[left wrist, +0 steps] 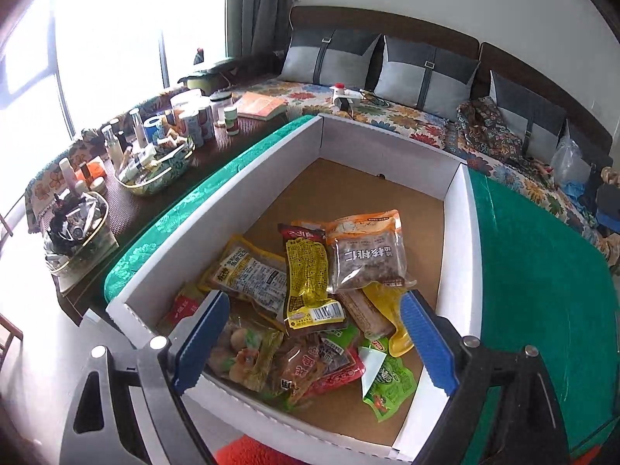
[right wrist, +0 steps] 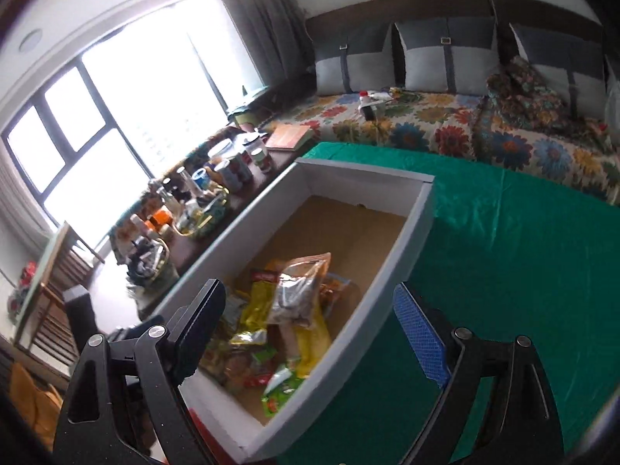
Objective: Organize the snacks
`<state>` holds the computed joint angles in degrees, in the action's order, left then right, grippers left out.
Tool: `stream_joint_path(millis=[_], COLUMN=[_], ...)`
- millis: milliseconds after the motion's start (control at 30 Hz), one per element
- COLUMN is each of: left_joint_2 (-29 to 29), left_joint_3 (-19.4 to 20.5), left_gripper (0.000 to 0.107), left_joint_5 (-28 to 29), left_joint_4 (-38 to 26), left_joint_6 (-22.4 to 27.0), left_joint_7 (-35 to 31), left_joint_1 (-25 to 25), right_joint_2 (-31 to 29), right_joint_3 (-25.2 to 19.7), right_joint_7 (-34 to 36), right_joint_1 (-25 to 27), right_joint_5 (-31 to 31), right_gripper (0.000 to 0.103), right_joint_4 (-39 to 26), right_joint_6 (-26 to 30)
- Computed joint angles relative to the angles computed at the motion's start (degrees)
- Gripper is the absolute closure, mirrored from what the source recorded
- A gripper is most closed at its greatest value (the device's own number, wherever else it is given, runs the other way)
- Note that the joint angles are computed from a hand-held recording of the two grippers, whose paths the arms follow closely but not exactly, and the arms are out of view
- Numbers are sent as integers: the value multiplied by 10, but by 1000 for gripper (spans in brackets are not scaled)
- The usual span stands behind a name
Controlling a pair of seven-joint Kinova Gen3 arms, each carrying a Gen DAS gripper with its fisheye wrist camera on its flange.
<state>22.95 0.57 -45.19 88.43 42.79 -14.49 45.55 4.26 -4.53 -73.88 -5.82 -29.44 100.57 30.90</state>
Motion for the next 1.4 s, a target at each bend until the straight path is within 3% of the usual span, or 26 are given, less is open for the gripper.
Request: stream_joint_path(millis=[67, 133, 233, 333, 400, 467, 567, 700, 933, 1233, 1400], left_joint_2=[0, 1, -5, -23, -34, -45, -50, -35, -29, -26, -27], left_joint_3=[-10, -7, 2, 16, 28, 44, 63, 63, 59, 57, 58], left_gripper=[14, 5, 5, 5, 5, 5, 5, 5, 5, 5, 5], left_joint_5=[-35, -60, -104, -146, -165, -160, -141, -133, -101, -69, -39], left_joint_4=[-9, -28, -50, -46, -41, -36, -32, -43, -40, -23, -18], left_joint_6=[36, 79, 137, 148, 148, 138, 120, 161, 189, 182, 165], left_joint_7=[35, 57, 82, 114, 136, 134, 109, 87, 81, 77, 66], left_joint_1=[41, 63, 91, 101, 101, 88, 71, 77, 68, 48, 31], right_joint_2=[-25, -55, -108, -183, -199, -182, -167, -165, -148, -110, -79], right_joint_3=[-24, -77, -156, -224, -267, -292, -274, -267, -244, -221, -200], right_joint_7=[-4, -21, -88, -158, -205, -250, -319, -411, -541, -577, -533], right_joint_1=[16, 60, 131, 210, 262, 280, 236, 192, 100, 22, -20], right_joint_5=[47, 93, 162, 181, 211, 257, 322, 408, 558, 598, 562], right_gripper=[12, 12, 12, 12, 12, 12, 12, 12, 12, 12, 12], right_joint_4=[49, 97, 159, 216, 223, 206, 199, 201, 177, 145, 113], right_joint_6=[-46, -93, -163, -226, -231, -199, -172, -163, -121, -86, -49])
